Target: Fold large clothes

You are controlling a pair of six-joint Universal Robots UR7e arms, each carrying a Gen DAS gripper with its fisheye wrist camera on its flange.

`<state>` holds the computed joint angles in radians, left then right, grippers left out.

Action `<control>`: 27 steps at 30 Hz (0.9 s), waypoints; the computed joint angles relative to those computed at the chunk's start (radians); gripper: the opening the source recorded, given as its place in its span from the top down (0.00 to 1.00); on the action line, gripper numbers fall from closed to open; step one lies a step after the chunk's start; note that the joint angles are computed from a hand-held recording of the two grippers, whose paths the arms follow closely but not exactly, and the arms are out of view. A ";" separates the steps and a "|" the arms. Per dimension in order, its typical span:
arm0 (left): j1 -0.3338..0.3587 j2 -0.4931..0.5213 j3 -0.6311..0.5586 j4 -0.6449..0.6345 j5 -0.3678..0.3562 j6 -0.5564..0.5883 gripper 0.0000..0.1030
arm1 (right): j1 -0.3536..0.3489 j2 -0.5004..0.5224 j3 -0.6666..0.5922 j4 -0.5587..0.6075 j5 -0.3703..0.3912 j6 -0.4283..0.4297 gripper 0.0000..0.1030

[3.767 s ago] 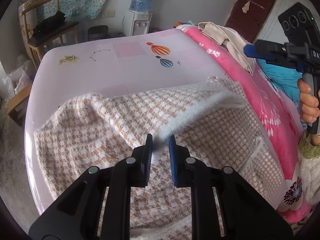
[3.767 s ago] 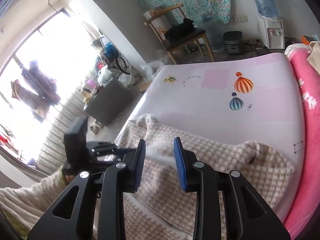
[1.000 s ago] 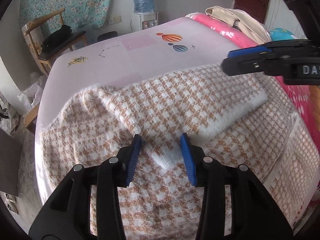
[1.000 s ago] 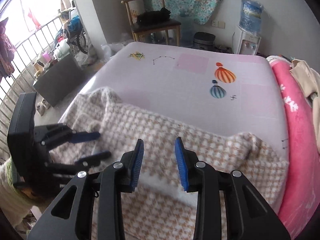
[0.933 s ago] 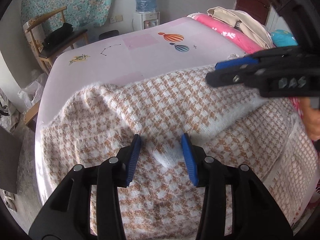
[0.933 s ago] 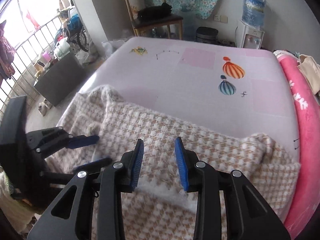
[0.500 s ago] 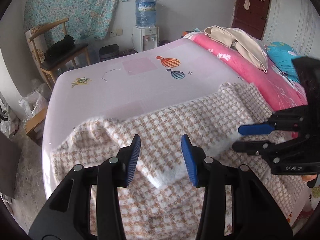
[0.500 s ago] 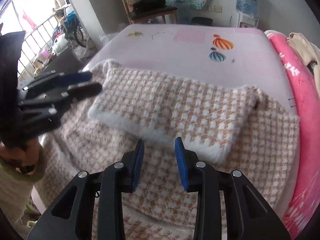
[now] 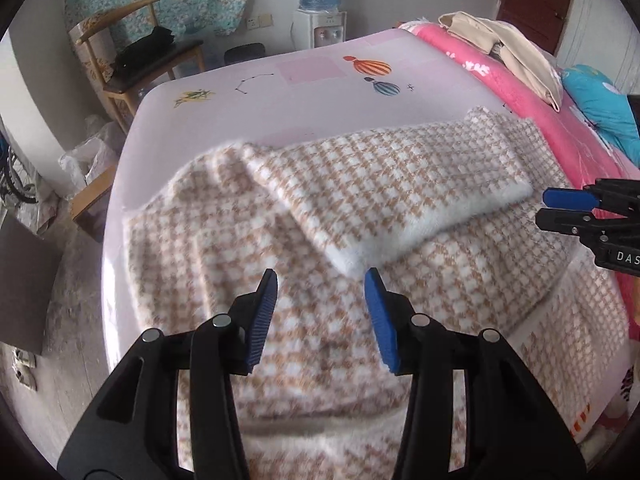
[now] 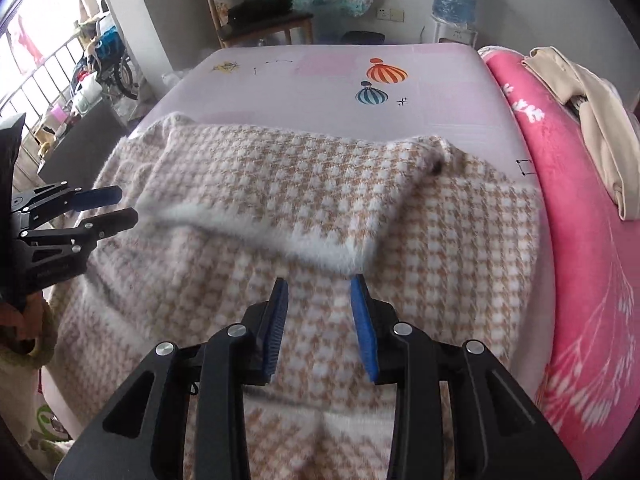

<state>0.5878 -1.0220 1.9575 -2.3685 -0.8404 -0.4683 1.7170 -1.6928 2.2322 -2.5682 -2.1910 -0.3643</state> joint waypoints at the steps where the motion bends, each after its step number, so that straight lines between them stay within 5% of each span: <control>1: -0.011 -0.030 0.021 0.000 -0.001 -0.020 0.56 | 0.010 -0.032 0.009 0.021 0.021 0.008 0.52; 2: -0.025 -0.065 0.047 -0.001 0.000 -0.040 0.52 | 0.018 -0.062 0.020 0.035 0.042 0.011 0.42; 7: -0.113 -0.240 0.184 0.018 0.013 -0.179 0.41 | 0.060 -0.209 0.076 0.143 0.137 0.031 0.28; 15: -0.244 -0.434 0.363 0.161 0.022 -0.479 0.41 | 0.049 -0.364 0.200 0.257 0.189 0.049 0.27; 20: -0.229 -0.450 0.408 0.155 -0.018 -0.533 0.52 | -0.020 -0.391 0.240 0.297 0.194 0.074 0.27; 27: -0.148 -0.398 0.400 0.079 -0.004 -0.468 0.57 | -0.058 -0.391 0.257 0.278 0.199 0.066 0.27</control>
